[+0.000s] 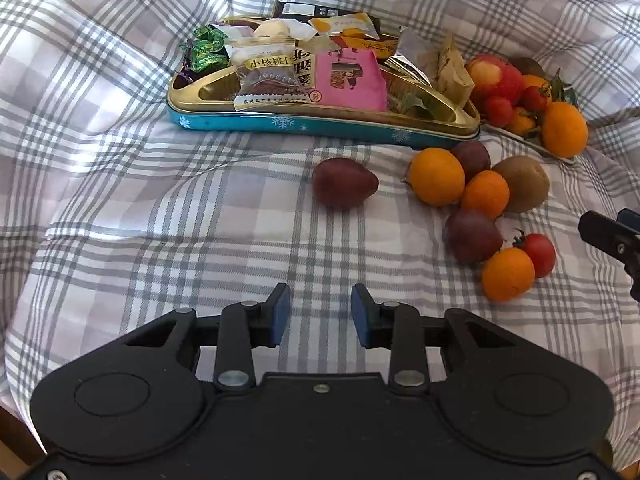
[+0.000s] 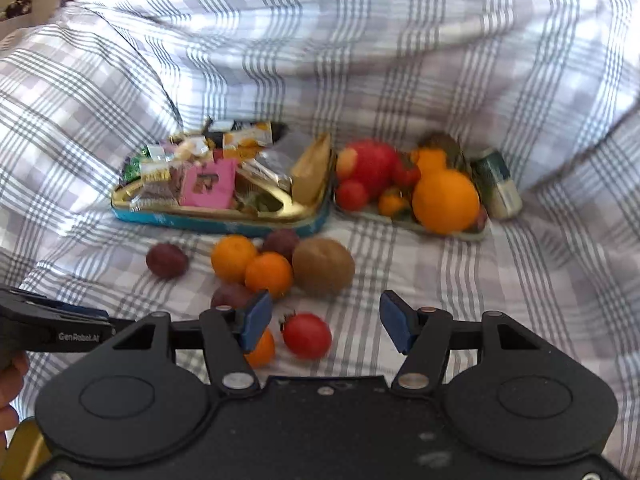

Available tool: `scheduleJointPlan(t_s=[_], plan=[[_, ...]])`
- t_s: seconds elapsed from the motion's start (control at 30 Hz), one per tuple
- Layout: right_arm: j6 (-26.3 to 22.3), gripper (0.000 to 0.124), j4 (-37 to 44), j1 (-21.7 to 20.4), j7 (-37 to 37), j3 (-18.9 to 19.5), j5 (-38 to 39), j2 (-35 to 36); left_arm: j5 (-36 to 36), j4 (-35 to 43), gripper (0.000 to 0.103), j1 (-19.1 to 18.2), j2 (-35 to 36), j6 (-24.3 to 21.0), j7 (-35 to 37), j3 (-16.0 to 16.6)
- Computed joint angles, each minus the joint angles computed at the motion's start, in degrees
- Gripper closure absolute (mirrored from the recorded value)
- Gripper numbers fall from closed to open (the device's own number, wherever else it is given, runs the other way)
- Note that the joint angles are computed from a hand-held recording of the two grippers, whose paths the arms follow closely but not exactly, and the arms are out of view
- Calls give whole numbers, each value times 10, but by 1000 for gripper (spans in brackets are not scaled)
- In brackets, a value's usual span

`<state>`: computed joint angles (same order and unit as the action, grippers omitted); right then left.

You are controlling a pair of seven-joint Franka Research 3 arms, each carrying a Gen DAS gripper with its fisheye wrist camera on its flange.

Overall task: Organize fruits
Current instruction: 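Move both tools toward the remaining loose fruit, then grasp a second kiwi with the right tool while the left tool grasps a dark red plum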

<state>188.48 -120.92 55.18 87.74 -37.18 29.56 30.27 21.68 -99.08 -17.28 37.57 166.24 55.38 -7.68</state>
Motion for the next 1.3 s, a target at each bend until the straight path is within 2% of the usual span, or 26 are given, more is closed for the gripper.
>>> scheduleJointPlan(t_s=[0.13,0.2,0.27,0.33,0.47,0.67,0.8,0.93,1.13,1.2,1.3], plan=[[-10,67,15,-30,17,18,2,11,3,12,61,3,14,15,14,-3],[7,68,14,-80,27,65,0,4,6,16,61,11,21,26,37,-12],[16,68,15,-135,30,117,2,-3,12,23,61,5,28,36,48,-4],[31,68,11,-208,30,189,-3,-13,10,30,61,9,36,45,61,-8],[42,68,16,-267,30,245,5,-7,-1,49,61,12,55,61,75,-11],[58,68,36,-321,21,301,-4,9,-7,78,61,13,82,84,101,-12],[59,68,51,-336,3,319,-19,21,9,91,58,9,100,115,131,-3],[72,66,55,-389,-4,375,-49,25,10,100,55,14,120,157,153,-3],[89,64,66,-366,-23,356,-42,40,2,117,50,-20,148,222,153,42],[92,63,70,-375,-26,364,-43,45,-2,119,47,-35,156,246,156,61],[96,61,80,-380,-25,369,-41,54,-4,125,44,-32,162,250,166,57]])
